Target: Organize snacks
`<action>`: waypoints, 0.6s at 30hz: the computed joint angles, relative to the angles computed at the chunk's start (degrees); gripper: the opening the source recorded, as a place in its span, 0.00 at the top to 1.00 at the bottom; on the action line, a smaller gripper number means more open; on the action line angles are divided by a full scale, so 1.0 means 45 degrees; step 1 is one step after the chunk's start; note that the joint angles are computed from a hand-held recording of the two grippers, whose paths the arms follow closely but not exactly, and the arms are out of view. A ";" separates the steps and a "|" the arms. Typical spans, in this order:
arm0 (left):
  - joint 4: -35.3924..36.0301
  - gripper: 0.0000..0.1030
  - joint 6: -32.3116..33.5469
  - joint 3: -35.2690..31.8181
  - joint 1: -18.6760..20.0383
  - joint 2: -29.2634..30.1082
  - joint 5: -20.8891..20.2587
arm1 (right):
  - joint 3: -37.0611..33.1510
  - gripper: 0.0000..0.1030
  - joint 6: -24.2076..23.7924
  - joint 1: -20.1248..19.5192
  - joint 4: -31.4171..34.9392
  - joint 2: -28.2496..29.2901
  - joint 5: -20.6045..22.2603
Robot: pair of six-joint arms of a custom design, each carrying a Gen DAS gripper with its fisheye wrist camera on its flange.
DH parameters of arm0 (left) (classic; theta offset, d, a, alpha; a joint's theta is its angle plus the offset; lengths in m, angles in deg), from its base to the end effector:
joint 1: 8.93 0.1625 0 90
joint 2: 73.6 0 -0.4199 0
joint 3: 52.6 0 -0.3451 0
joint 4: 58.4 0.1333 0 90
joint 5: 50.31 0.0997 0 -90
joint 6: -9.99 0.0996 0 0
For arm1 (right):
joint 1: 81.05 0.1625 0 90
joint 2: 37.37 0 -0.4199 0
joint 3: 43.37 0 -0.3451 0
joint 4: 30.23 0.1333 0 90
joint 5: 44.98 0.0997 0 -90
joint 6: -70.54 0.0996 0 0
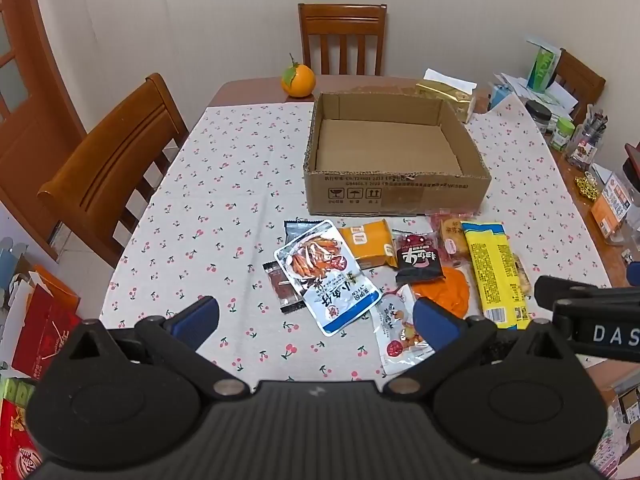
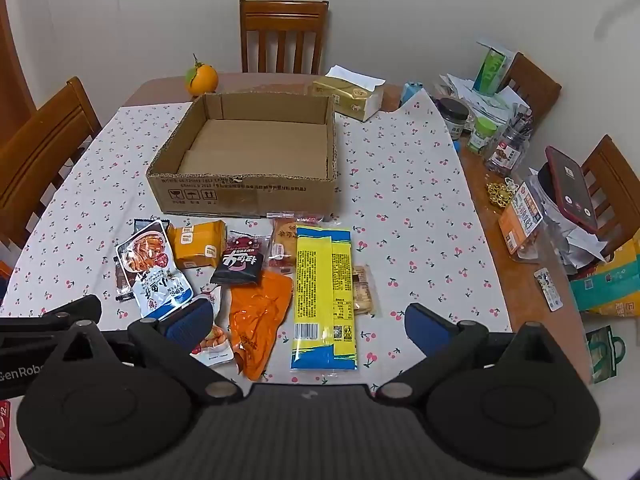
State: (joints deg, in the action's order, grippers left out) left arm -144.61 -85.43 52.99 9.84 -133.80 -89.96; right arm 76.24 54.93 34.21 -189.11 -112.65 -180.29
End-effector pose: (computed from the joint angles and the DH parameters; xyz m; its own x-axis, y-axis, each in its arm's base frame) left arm -0.3756 -0.3494 0.1642 -0.6489 -0.2842 -0.7058 0.2864 0.7682 -0.5725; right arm 0.2585 -0.4014 0.3052 -0.6295 -0.2531 0.7346 -0.5789 0.7834 -0.2262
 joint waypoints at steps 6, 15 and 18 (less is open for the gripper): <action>0.0074 0.01 -0.0045 -0.0036 -0.0013 0.0002 -0.0043 | 0.0013 0.00 -0.0042 0.0007 -0.0011 -0.0017 0.0008; 0.0158 0.01 -0.0026 -0.0180 -0.0019 0.0078 -0.0071 | -0.0048 0.00 -0.0013 0.0037 0.0087 -0.0051 0.0016; 0.0090 0.01 0.0005 -0.0177 -0.0002 0.0116 -0.0052 | -0.0019 0.00 -0.0046 0.0037 -0.0005 -0.0026 0.0008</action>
